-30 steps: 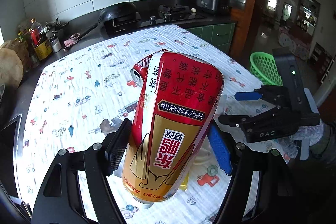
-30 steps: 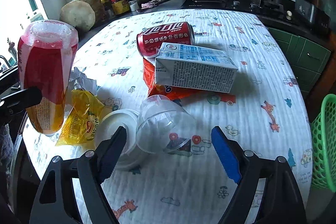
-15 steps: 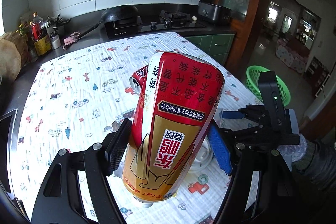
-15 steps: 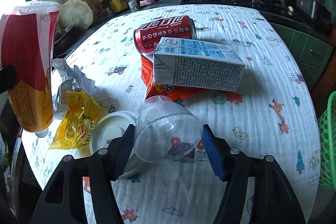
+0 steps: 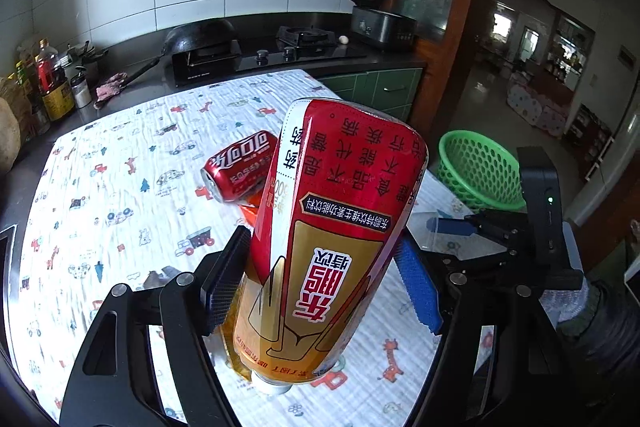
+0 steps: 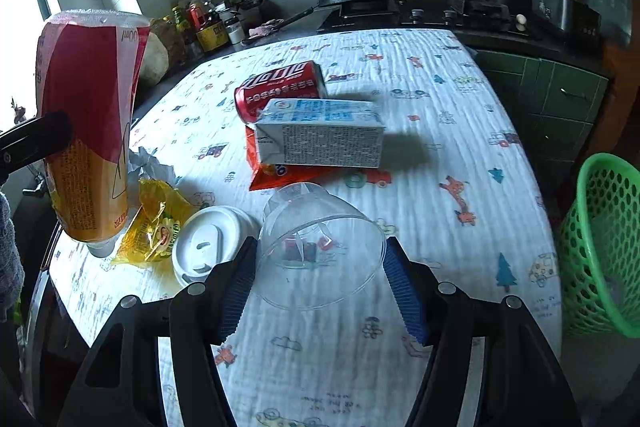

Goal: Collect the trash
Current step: 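Carry the clear cup into the green basket and open the right tool while the left carries the bottle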

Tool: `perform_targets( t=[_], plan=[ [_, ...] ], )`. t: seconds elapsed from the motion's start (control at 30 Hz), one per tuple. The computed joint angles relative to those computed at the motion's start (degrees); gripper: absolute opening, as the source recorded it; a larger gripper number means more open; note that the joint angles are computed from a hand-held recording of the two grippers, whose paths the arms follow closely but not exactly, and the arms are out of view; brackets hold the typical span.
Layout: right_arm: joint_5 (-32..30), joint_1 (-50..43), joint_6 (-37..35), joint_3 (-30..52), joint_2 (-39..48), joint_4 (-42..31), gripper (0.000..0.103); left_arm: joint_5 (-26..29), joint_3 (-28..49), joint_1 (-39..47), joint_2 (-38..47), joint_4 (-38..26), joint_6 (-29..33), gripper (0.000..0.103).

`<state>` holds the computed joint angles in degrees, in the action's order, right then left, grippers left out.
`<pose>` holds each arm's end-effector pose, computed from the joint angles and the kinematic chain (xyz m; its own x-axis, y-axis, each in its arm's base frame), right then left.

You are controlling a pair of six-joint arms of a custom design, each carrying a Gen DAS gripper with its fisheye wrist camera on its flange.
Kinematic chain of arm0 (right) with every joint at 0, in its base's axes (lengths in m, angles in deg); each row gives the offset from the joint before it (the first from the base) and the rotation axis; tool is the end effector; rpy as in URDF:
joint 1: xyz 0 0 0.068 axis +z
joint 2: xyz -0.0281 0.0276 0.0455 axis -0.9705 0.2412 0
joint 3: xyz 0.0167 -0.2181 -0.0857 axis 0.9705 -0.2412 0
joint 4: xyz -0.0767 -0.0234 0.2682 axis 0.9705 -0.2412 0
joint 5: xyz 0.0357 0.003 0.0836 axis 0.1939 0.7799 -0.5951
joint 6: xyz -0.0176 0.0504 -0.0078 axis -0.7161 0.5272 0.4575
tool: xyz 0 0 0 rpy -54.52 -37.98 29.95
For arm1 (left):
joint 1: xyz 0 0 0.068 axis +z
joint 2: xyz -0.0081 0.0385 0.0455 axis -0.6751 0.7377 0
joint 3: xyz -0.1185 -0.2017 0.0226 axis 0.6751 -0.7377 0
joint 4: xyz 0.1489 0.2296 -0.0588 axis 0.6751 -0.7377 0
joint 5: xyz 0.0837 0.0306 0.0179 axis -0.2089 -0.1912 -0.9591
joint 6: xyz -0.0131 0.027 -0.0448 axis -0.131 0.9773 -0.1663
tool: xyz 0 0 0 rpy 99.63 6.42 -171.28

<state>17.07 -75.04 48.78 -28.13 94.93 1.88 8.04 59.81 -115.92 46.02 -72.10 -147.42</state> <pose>0.2380 0.0261 0.1215 -0.5889 -0.4836 -0.6476 -0.7555 0.6139 0.2286 0.0752 -0.1635 0.2009 -0.6573 -0.1677 -0.7347 -0.1343 0.9854 -0.1047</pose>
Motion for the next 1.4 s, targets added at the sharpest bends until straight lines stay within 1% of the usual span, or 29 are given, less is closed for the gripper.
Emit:
perform_targets(
  t=[0.13, 0.27, 0.37, 0.5, 0.63, 0.7, 0.9, 1.13, 1.27, 1.33, 1.4],
  plan=[
    [-1.6, -8.5, -4.9, 4.6, 4.9, -2.3, 0.062, 1.8, 2.1, 3.1, 4.8, 8.1, 7.5, 0.071],
    [-2.4, -16.9, -8.6, 11.8, 12.0, -3.8, 0.062, 3.9, 5.3, 5.9, 10.5, 15.1, 14.0, 0.071],
    [-1.3, -21.8, -9.6, 18.6, 19.0, -3.5, 0.062, 5.7, 7.9, 8.1, 14.8, 20.5, 18.7, 0.071],
    [0.6, -27.2, -9.0, 28.7, 29.0, -2.6, 0.062, 9.0, 12.0, 11.6, 21.6, 27.7, 24.8, 0.071],
    [3.1, -30.2, -8.5, 38.2, 37.6, -2.9, 0.062, 12.9, 17.3, 15.0, 29.3, 33.8, 30.3, 0.071],
    [4.9, -30.4, -8.3, 42.0, 41.3, -2.9, 0.062, 14.6, 20.7, 16.4, 33.6, 35.8, 32.4, 0.071],
    [7.7, -28.9, -5.7, 52.5, 52.2, -3.7, 0.062, 19.4, 30.8, 20.0, 44.4, 39.4, 37.5, 0.071],
    [10.1, -26.0, -2.5, 62.9, 62.9, -5.3, 0.062, 23.4, 42.4, 23.0, 54.4, 39.1, 41.4, 0.071],
    [9.7, -26.0, -2.3, 67.0, 66.4, -7.1, 0.064, 25.4, 48.2, 24.5, 59.2, 39.0, 43.3, 0.071],
    [9.1, -26.1, -2.3, 69.1, 67.9, -8.3, 0.069, 26.8, 51.6, 25.3, 61.9, 38.9, 44.0, 0.071],
    [8.7, -26.3, -2.2, 69.0, 67.8, -8.0, 0.069, 28.1, 54.9, 26.0, 64.7, 38.7, 44.5, 0.071]
  ],
)
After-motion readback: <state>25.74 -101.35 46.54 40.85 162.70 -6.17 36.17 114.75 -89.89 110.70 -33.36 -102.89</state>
